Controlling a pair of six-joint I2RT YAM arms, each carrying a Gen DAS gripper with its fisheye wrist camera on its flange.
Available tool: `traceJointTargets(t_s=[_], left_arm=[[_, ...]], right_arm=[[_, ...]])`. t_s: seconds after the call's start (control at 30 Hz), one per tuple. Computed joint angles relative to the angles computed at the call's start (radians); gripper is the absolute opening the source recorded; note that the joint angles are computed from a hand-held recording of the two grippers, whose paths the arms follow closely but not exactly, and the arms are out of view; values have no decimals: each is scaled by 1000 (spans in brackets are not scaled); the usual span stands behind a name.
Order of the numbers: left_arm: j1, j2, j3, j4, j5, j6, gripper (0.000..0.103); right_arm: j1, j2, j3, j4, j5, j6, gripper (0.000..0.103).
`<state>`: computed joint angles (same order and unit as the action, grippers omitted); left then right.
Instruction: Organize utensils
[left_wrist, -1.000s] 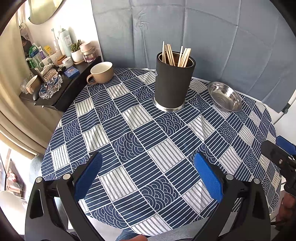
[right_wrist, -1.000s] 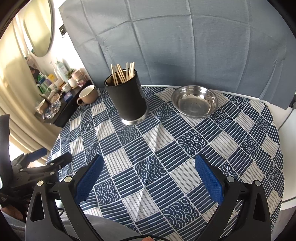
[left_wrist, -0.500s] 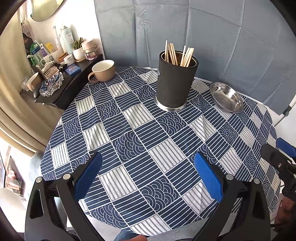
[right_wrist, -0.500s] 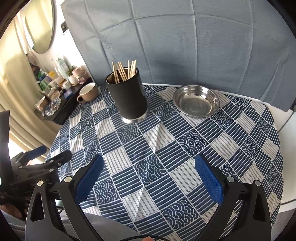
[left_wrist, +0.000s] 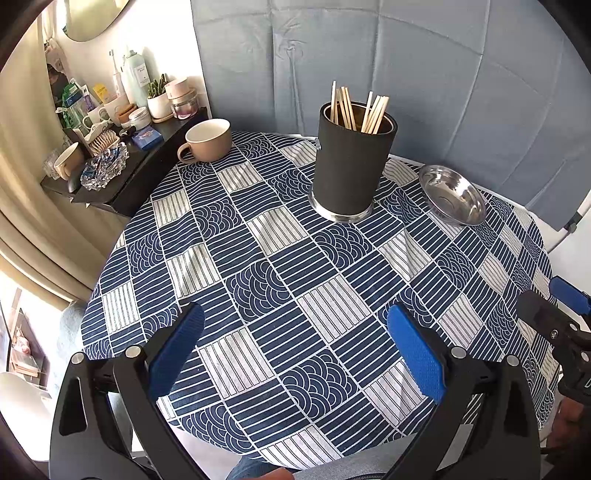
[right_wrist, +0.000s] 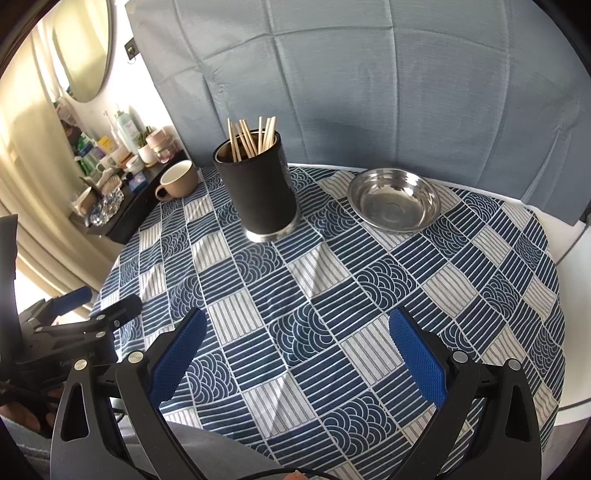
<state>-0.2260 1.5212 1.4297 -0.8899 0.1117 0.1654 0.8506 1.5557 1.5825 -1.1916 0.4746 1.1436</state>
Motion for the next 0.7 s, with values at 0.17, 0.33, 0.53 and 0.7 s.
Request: traceJointTargets(t_s=[0.17,0.33,0.53,0.7], left_arm=[[0,-4,-2,-1,-4,3,97],[0,-12,-7,2,-8,10,97],[-2,-23,-16,1,-5,18,97],[-3,-26,-18,-1,-3,21,97]], right_arm=[[6,3,5,-4,0,3,95],[12,4,6,-8,0,12,95],[17,2,8,-11,0,13,95],[20,1,11,-16,1,18,95]])
